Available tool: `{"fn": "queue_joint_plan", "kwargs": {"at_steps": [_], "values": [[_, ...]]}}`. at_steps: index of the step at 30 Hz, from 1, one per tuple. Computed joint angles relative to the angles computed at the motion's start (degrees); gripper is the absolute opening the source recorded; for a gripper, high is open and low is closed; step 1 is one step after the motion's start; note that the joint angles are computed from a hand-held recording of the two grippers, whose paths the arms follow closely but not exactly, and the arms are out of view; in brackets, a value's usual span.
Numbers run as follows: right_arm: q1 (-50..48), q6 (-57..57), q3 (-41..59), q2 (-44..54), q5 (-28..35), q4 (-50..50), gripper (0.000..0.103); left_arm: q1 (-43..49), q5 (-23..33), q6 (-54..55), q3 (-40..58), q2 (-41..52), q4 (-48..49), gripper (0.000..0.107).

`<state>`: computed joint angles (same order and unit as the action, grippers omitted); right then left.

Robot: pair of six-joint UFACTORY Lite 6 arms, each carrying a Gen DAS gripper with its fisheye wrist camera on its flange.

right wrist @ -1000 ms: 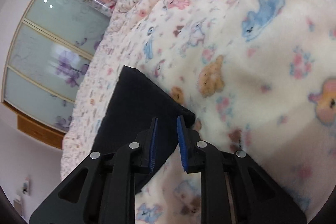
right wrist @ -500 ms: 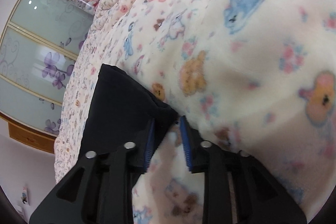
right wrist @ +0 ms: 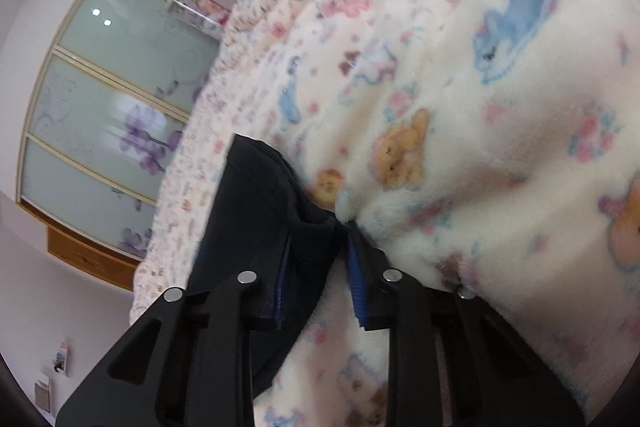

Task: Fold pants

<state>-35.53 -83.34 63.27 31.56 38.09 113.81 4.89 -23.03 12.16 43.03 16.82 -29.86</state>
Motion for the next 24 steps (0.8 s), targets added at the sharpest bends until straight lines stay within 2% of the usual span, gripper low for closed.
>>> {"fn": "queue_joint_plan", "kwargs": {"at_steps": [5,11,16,19,22,24], "values": [[0.48,-6.62,-5.20,-5.57,3.30,6.50,0.020,0.11,-0.01,-1.01,-0.18,-0.12,0.94,0.101],[6.11,-17.74,-10.04,-14.62,2.56,15.63,0.019,0.17,0.01,-0.80,-0.14,-0.06,0.83,0.101],[19.34,-29.80,-12.84,-24.11,-1.87,25.89,0.019,-0.19,0.13,1.67,0.22,0.15,-1.75,0.101],[31.60,-40.16,-11.56,-26.40,-5.64,34.78,0.019,-0.25,0.24,2.49,0.34,0.18,-2.56,0.101],[44.90,-51.78,-5.78,-23.00,-10.50,43.06,0.019,-0.22,0.39,2.69,0.36,0.09,-2.73,0.101],[53.05,-51.74,2.91,-14.53,-14.97,40.59,0.019,-0.22,0.36,2.45,0.34,0.09,-2.52,0.101]]}}
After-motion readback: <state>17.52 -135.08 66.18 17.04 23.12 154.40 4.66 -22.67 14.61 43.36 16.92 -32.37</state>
